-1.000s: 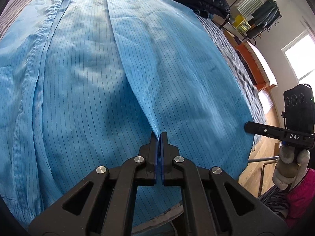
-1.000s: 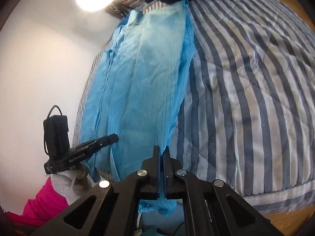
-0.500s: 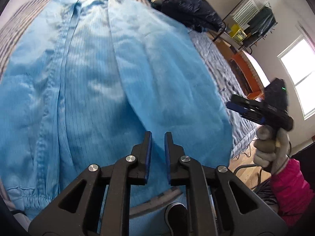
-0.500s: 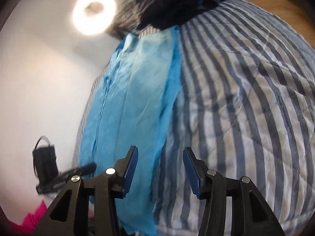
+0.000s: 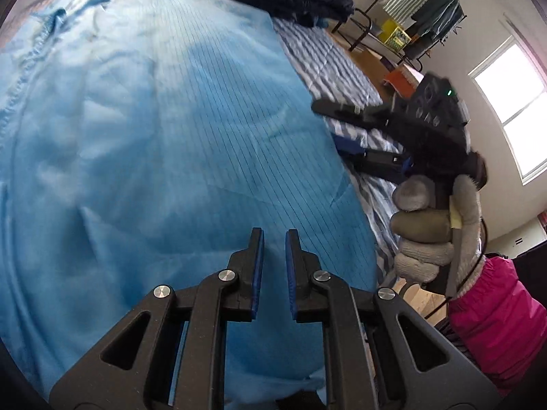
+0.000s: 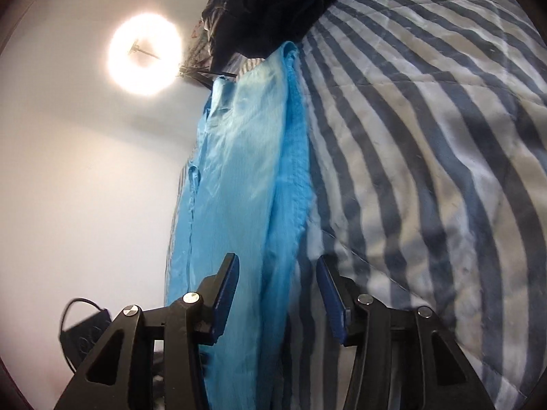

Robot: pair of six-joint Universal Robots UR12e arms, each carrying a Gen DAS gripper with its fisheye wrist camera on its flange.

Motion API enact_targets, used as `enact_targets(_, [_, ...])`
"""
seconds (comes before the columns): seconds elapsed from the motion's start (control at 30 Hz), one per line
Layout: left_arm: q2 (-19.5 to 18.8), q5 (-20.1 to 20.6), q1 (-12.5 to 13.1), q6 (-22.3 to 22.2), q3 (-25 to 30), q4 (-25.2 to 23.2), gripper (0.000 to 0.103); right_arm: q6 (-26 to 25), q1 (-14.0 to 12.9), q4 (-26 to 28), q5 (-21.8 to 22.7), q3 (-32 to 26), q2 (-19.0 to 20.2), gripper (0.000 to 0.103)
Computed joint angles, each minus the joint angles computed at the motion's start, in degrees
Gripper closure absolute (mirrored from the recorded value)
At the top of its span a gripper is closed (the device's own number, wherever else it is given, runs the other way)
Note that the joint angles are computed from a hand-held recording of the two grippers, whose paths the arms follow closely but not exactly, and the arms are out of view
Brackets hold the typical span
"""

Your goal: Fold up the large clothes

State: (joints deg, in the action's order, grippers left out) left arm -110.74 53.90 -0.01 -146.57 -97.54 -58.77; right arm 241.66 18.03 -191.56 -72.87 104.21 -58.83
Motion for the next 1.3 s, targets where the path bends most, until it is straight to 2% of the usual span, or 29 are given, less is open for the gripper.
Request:
enact_targets(0.07, [-0.3,0.5,-0.5,0.2,-0.4,-0.2,0.093,0.4,0.0,-1.1,0.4,-1.2,1.0,0.052])
enact_targets(0.1, [0.0,1.1,-0.7,0.6,-1.1,1.2,0.093,0.5,0.0,-1.4,0.7,-1.6,1.3,0.054])
enact_targets(0.13, [0.1,1.2,-0.7,0.9,-1.6,2.5,0.093,0.5,0.1,-1.5,0.6,-2.0,1.4,0.067])
enact_targets(0.2, [0.4,0.9,-0.6,1.6,-1.9,2.6,0.093,-0.7,0.3,-1.4,0.4,-2.9,1.5,0.074])
enact_targets(0.23, [0.4,0.8,-0.5,1.6,-1.7,2.3,0.093,-3.0,0.5,1.3,0.0,-3.6,1.0,0.08])
enact_targets(0.33, [0.5,0.8,-0.2,1.8,-1.9,2.1,0.093,-8.0,1.3,8.7,-2.4,-5.3,0.3,0.08])
enact_targets(0.37, [0.7,0.6,-0.1,1.8,-2.0,2.0,0.093,-8.5,1.6,11.8,-3.9,-6.0,0.2,0.084])
enact_targets(0.43, [1.2,0.0,0.3,2.2,-2.0,1.4,0.093,-8.9,2.2,16.9,-6.5,-7.2,0.0,0.097])
enact_targets(0.5, [2.0,-0.8,0.8,2.9,-2.4,1.2,0.093,-11.5,3.3,23.1,-10.6,-9.3,-0.3,0.101])
enact_targets(0.63, [4.0,-2.1,2.6,2.9,-3.1,1.9,0.093,-17.6,5.3,30.3,-17.1,-13.7,0.1,0.103])
enact_targets(0.73, [5.2,-2.7,4.7,2.1,-3.8,2.6,0.093,-19.3,6.4,34.3,-20.2,-16.8,0.8,0.103])
enact_targets(0.83, [5.4,-1.7,6.8,0.2,-4.5,4.1,0.093,-19.5,7.0,36.1,-21.4,-18.5,1.1,0.103])
enact_targets(1.03, [4.9,0.6,8.7,0.3,-5.3,1.1,0.093,-22.0,8.5,40.0,-24.5,-22.1,2.0,0.103])
enact_targets(1.13, [5.9,-1.0,9.9,2.0,-5.8,0.4,0.093,-23.4,9.4,41.7,-25.9,-24.0,2.6,0.103])
enact_targets(1.2, [6.6,-2.7,10.8,1.9,-6.0,1.2,0.093,-26.1,10.3,43.9,-28.0,-26.4,3.6,0.103])
enact_targets(1.3, [7.2,-5.3,12.1,0.8,-5.9,1.9,0.093,-28.3,11.0,46.0,-28.4,-29.2,5.0,0.103])
